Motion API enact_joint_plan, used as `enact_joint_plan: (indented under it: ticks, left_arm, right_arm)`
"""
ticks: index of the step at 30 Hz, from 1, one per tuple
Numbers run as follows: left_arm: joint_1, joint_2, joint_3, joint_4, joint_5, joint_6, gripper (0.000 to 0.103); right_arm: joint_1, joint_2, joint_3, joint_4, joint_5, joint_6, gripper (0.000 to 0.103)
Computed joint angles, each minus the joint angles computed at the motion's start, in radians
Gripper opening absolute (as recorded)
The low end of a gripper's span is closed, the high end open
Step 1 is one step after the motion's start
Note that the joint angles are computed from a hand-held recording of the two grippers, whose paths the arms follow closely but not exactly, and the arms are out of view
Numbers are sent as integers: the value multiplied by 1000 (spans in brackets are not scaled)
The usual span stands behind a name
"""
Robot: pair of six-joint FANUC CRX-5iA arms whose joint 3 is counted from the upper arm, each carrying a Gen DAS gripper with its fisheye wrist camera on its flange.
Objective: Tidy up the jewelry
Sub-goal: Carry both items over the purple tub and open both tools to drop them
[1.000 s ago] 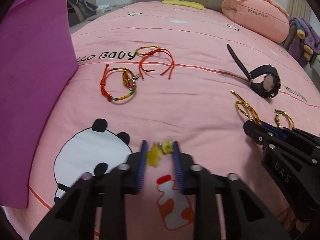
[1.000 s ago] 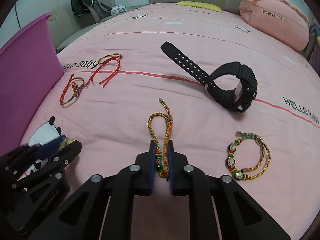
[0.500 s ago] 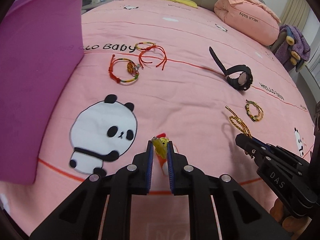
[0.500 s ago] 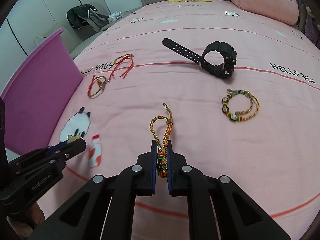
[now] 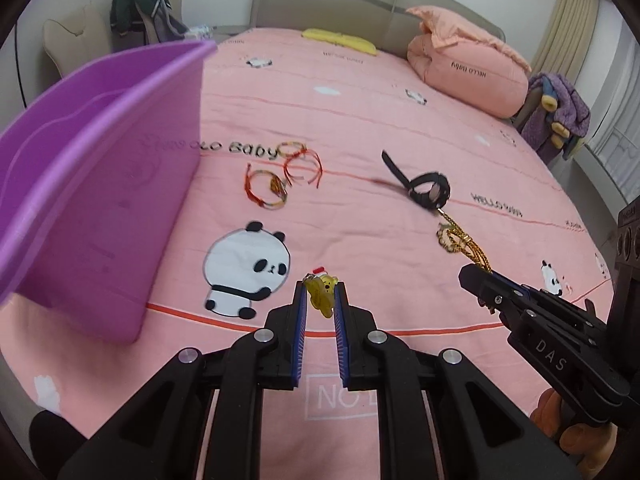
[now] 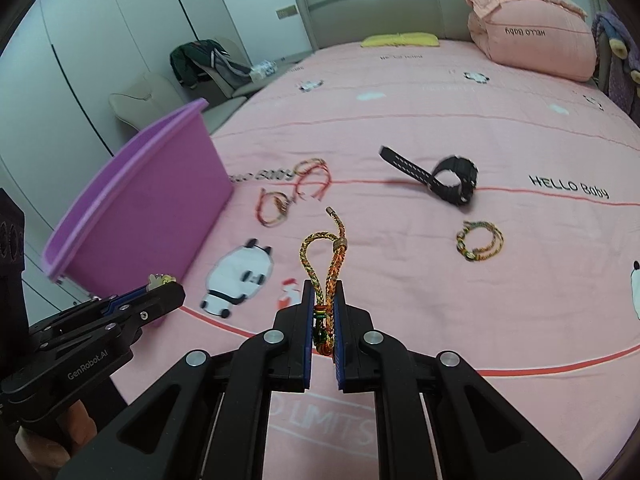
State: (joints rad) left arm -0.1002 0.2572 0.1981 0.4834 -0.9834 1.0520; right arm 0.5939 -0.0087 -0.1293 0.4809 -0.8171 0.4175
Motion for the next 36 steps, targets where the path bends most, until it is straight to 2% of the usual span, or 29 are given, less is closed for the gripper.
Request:
enact_joint_plan:
  ticks: [5,12,18,24,31,36]
  left_arm:
    - [40,-46,-15,54,27,-45,13]
    - [107,-72,3,98,63,-78,14]
    - [170,-62,37,115,98,-86,14]
    - [224,-16,112,48,111,-29,14]
    - [257,75,237,-48,58,55,14]
    - [267,152,344,-98,-32,120,14]
  right_arm:
    - [44,4,47,63,-8,-8,9]
    - [76,66,167,67,-2,52,9]
    - [89,165,327,10,3,157,9]
    - [93,308,554,-98,-28,305,9]
    - [91,496,848,-208,-125,442,9]
    - [91,617,1044,-250,-228,499,9]
